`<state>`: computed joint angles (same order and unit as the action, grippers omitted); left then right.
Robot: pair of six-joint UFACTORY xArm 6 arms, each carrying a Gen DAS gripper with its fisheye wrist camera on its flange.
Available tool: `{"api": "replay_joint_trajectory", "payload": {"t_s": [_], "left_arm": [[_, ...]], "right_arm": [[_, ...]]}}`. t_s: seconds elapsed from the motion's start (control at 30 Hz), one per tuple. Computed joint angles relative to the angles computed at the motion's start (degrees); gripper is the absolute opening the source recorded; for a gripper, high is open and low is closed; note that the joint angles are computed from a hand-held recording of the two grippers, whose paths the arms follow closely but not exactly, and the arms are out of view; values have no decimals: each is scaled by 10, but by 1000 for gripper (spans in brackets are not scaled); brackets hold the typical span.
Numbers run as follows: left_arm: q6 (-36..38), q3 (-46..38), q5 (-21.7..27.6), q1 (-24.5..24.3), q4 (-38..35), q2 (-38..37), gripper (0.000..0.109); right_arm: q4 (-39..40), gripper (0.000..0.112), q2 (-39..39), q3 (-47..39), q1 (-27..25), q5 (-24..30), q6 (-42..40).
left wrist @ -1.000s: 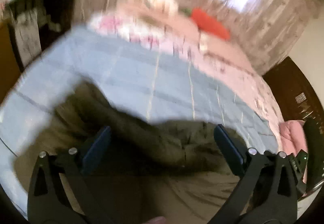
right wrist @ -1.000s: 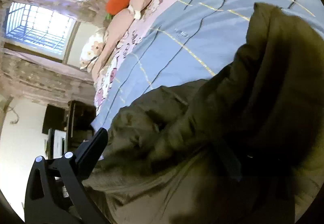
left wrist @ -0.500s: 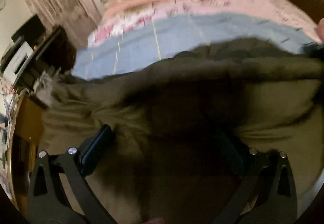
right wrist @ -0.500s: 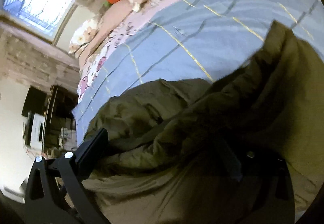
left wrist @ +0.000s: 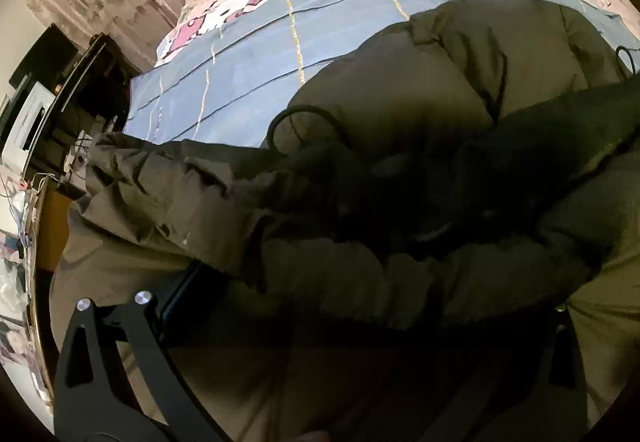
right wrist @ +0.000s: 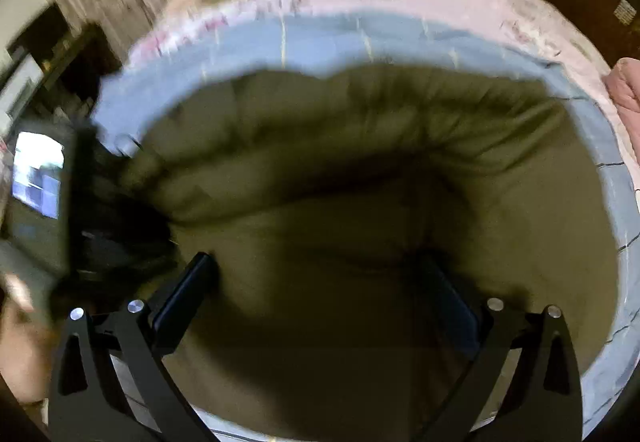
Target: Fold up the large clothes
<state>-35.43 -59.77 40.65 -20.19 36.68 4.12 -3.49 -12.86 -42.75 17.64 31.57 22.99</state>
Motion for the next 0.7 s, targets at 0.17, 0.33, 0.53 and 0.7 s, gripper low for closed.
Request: {"api": "replay_joint_trajectory", "payload": {"t_s": [0.17, 0.33, 0.53, 0.7], "left_arm": [[-24, 4, -15, -1, 34, 11, 101], [-50, 14, -33, 0, 67, 22, 101], [-41, 27, -52, 6, 67, 12, 101], [41, 72, -79, 50, -12, -82, 101]], "right_arm": [[-3, 102, 63, -15, -7, -10, -10], [6, 102, 104, -30, -10, -2, -25], [20, 102, 123, -31, -18, -9, -36], [54, 102, 124, -21, -32, -31, -67]]}}
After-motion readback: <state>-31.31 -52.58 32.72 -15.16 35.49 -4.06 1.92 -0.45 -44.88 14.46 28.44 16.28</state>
